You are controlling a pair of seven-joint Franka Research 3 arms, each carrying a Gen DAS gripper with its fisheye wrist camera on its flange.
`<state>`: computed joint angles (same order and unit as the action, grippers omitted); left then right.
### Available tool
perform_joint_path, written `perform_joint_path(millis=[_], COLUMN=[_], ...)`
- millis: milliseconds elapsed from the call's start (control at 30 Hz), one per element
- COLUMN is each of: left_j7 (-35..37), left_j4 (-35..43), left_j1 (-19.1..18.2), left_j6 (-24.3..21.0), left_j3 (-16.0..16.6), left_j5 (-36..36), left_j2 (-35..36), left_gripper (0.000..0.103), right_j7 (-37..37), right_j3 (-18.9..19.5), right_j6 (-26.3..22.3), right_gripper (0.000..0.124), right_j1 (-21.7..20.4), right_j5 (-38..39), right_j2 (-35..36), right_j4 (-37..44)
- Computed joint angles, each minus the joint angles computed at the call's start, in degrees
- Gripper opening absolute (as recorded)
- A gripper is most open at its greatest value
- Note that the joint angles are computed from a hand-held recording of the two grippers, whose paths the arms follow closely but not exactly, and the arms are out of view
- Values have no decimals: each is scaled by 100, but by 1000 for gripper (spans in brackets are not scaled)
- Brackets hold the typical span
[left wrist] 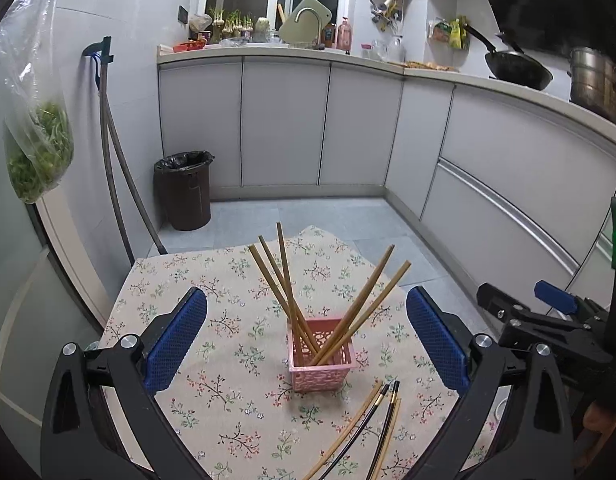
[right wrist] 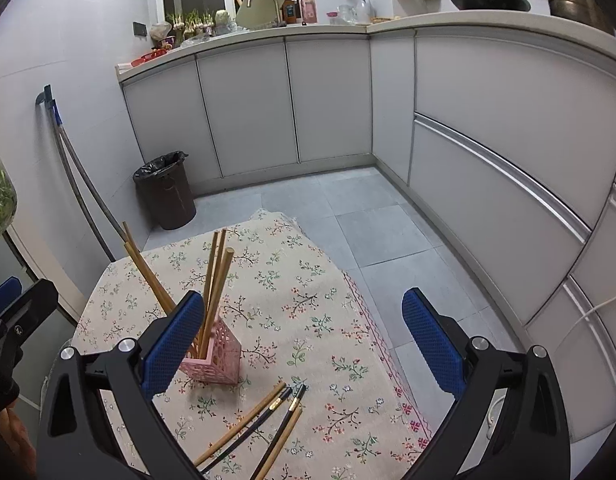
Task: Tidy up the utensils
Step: 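Lower both tools back toward the remaining chopsticks beside the basket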
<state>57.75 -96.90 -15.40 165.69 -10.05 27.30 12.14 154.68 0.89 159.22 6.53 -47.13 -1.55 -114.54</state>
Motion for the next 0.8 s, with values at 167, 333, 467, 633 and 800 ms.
perform_joint_path(millis=[167,333,467,633,800], left_j7=[194,422,768,1025,1968], left_j4=[92,219,389,589,1117], left_j1=[-53,-107,-153,-305,-133], left_j6=[-292,-579,-959,-1385,-2239], left_j3=[-51,-114,-197,-196,-538], left_j5=[-5,-93,-240,-220,-1151], left_j2=[81,202,356,587,1028], left_gripper=[96,96,96,96,96], right_j7=[-108,-391,-701,-1057,-919], right_j3=[-15,11,33,39,43], right_j6=[-7,-27,-82,-90,-140], right_gripper=[96,96,96,96,96], right_j1=[-37,-85,-93,-113,-210], right_j5=[275,651,1050,1544,1592], right_j2=[-76,-145,-169,-198,-269], right_j4=[-162,-383,-534,-691,-830])
